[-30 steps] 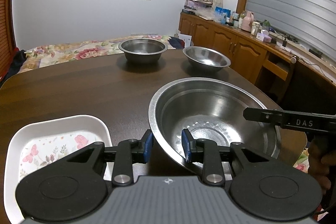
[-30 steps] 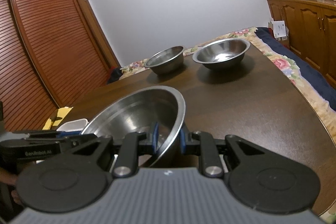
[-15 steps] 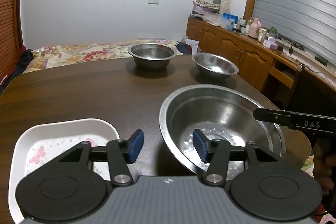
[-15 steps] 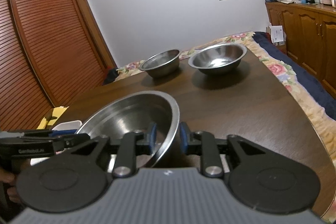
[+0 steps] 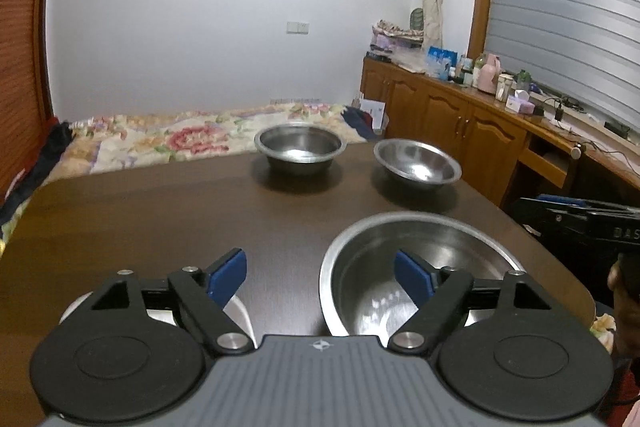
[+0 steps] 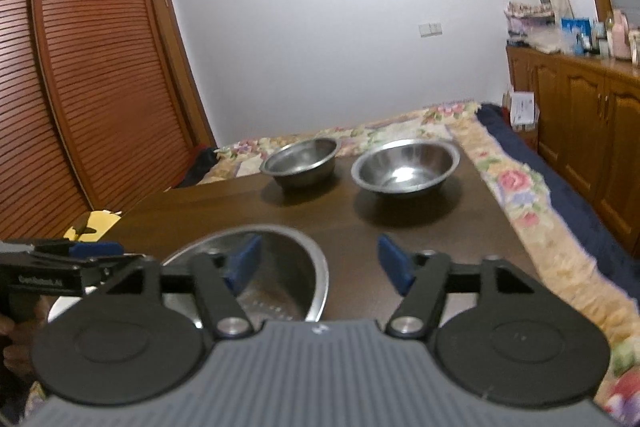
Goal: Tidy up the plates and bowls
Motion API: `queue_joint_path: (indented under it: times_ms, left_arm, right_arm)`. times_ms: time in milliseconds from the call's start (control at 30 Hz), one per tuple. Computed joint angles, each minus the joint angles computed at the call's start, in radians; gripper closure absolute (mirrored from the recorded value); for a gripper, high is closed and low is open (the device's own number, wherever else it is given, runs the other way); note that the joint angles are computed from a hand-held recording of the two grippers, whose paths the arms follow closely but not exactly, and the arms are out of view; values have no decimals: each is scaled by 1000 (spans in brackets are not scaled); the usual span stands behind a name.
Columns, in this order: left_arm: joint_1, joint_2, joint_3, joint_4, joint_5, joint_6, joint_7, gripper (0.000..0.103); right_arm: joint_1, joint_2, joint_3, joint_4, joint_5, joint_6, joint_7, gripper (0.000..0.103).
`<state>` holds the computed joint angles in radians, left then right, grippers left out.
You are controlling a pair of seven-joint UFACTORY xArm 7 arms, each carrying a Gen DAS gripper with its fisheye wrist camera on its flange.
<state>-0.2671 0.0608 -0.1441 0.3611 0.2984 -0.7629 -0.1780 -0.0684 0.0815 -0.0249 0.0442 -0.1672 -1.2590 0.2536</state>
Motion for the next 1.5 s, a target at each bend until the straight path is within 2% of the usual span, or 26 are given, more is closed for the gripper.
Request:
queue_joint_path:
  times_ms: [33, 100, 233, 433, 533, 700, 867, 967, 1033, 1067, 1100, 1233, 1400, 1500]
  left_arm:
    - [0, -3, 0, 10, 4, 4, 3, 16]
    - [0, -8, -1, 35, 11, 16, 5, 15]
    - [4, 2, -2, 106, 57, 52, -18, 13]
    - [3, 48, -16, 234, 87, 120, -46, 11]
    - [8, 79, -27, 303, 130, 163, -76, 11]
    - [-4, 133, -48, 394, 129, 230, -44, 11]
    - [18, 209, -96, 507, 187, 323, -62, 12]
    - [75, 266, -166, 586, 254, 392, -91, 17]
    - [123, 308, -229, 639, 292, 447, -100, 21]
    - [144, 333, -264, 670, 299, 479, -94, 23]
    - [166, 357, -298, 696, 303, 507, -85, 25]
    - [229, 449, -413, 789, 287, 621, -25, 29]
    - [212, 523, -444, 884, 223, 724, 51, 36]
    - [195, 563, -450, 942, 178, 788, 90, 41]
  right_arm:
    - [-5, -8, -5, 3, -8, 4, -8, 17]
    - [-18, -34, -18, 9, -26, 19, -32, 8]
    - [-60, -87, -51, 27, -85, 59, -92, 0]
    - [-132, -112, -102, 114, -195, 170, -96, 0]
    - [-155, -71, -108, 175, -226, 192, -88, 0]
    - [-198, 25, -106, 287, -285, 227, -41, 0]
    - [-243, 121, -92, 386, -343, 270, 21, 0]
    - [-282, 179, -80, 448, -404, 303, 106, 1]
    - [-303, 204, -73, 471, -435, 311, 144, 6]
    - [-307, 208, -70, 478, -438, 324, 156, 18]
    - [-310, 216, -67, 487, -437, 335, 167, 23]
    - [-339, 257, -54, 528, -478, 353, 230, 27]
    - [-354, 266, -47, 547, -503, 380, 267, 41]
    - [-385, 278, -40, 573, -569, 402, 344, 49]
